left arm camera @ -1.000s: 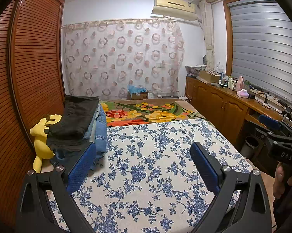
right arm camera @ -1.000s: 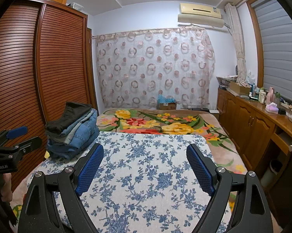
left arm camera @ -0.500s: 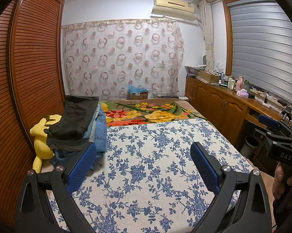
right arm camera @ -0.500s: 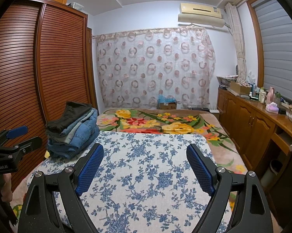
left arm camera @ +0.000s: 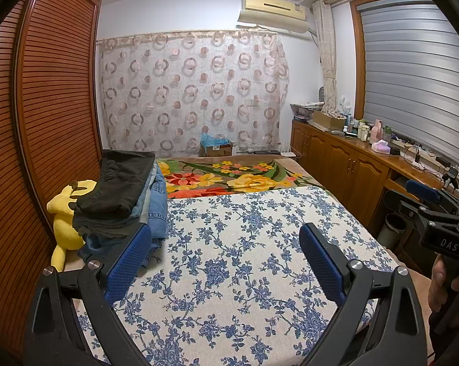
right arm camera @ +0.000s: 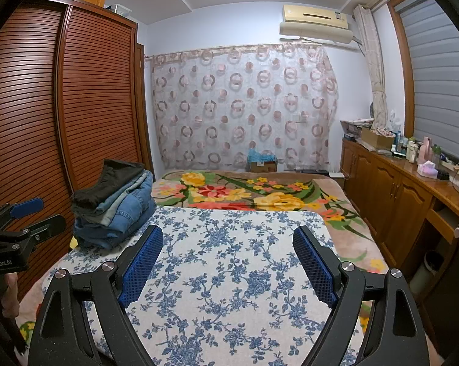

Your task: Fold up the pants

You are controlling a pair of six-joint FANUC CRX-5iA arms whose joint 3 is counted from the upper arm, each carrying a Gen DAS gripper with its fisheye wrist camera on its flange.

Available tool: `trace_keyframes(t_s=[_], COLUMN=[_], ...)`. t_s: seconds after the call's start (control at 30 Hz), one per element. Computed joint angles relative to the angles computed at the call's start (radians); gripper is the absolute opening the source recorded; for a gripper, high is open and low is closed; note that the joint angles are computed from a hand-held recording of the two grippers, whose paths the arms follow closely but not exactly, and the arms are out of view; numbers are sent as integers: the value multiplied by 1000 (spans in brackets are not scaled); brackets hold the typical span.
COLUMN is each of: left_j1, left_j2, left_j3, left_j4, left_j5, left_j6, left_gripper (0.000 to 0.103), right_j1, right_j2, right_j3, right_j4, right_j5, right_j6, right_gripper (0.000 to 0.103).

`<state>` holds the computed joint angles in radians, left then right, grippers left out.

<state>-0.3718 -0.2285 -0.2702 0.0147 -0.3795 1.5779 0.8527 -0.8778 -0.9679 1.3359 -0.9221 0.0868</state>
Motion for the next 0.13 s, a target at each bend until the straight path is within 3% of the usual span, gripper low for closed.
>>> trace_keyframes(t_s=[0.13], left_j1=[-1], left_j2=[0], left_j3=[1], left_j4=[-1], left_j5=[-1], left_j6=[1], left_gripper=[98], right_j1=[0], right_j2=[1], right_j3=[0], right_j4=[1], right_j5=[-1], right_j6=[-1], right_gripper=[88])
